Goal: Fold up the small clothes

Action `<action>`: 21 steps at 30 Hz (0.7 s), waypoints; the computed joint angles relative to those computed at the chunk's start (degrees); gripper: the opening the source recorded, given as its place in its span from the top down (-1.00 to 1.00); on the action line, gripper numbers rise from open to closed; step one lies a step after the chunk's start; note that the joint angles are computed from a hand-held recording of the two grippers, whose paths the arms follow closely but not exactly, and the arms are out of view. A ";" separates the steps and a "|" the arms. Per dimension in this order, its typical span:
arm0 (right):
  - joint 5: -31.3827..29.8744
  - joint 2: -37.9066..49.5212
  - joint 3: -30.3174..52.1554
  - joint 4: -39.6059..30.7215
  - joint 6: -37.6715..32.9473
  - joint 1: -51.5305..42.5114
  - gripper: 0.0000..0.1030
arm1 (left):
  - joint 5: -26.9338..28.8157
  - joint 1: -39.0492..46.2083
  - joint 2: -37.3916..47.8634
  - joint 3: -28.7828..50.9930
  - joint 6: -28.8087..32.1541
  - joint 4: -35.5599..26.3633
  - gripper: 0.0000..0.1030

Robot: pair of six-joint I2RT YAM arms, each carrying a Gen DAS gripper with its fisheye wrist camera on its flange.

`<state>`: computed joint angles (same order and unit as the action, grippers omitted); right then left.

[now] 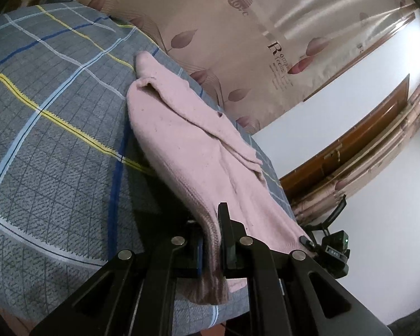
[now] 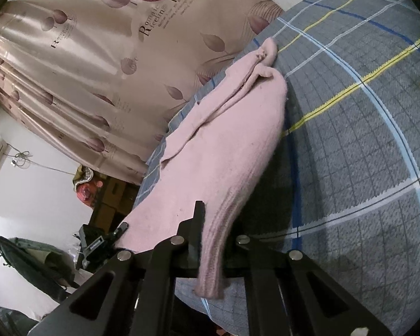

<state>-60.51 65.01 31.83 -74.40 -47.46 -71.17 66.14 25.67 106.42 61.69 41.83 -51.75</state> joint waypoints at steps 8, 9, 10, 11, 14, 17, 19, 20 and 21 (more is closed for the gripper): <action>4.56 -0.96 -0.40 5.67 7.01 5.75 0.76 | -3.05 0.15 1.66 0.67 0.86 -0.55 0.78; 5.75 -0.04 -0.60 7.00 7.71 6.11 0.75 | -4.20 0.39 2.18 1.11 -0.11 -0.43 0.74; 6.16 1.54 -0.76 7.84 7.77 5.97 0.73 | -5.39 0.86 3.11 2.01 -1.45 -0.50 0.69; 6.18 3.55 -0.82 8.11 7.22 5.53 0.72 | -5.35 1.41 4.11 2.89 -1.45 -1.31 0.62; 5.88 9.60 -0.90 8.78 5.16 5.12 0.57 | -5.58 2.54 7.73 6.40 -0.67 -4.77 0.28; 4.15 12.74 -0.34 7.80 2.37 5.43 0.51 | -5.33 1.94 11.39 10.21 1.29 -9.34 0.12; 3.42 13.46 0.01 8.67 3.50 6.98 0.50 | -6.14 0.30 12.26 11.42 2.29 -10.80 0.07; 3.14 13.70 0.04 9.32 4.12 7.74 0.50 | -6.57 -0.38 12.11 11.44 2.52 -10.73 0.03; 2.74 13.77 -0.03 10.33 5.19 8.77 0.50 | -7.17 -1.25 11.54 11.00 2.65 -10.14 0.01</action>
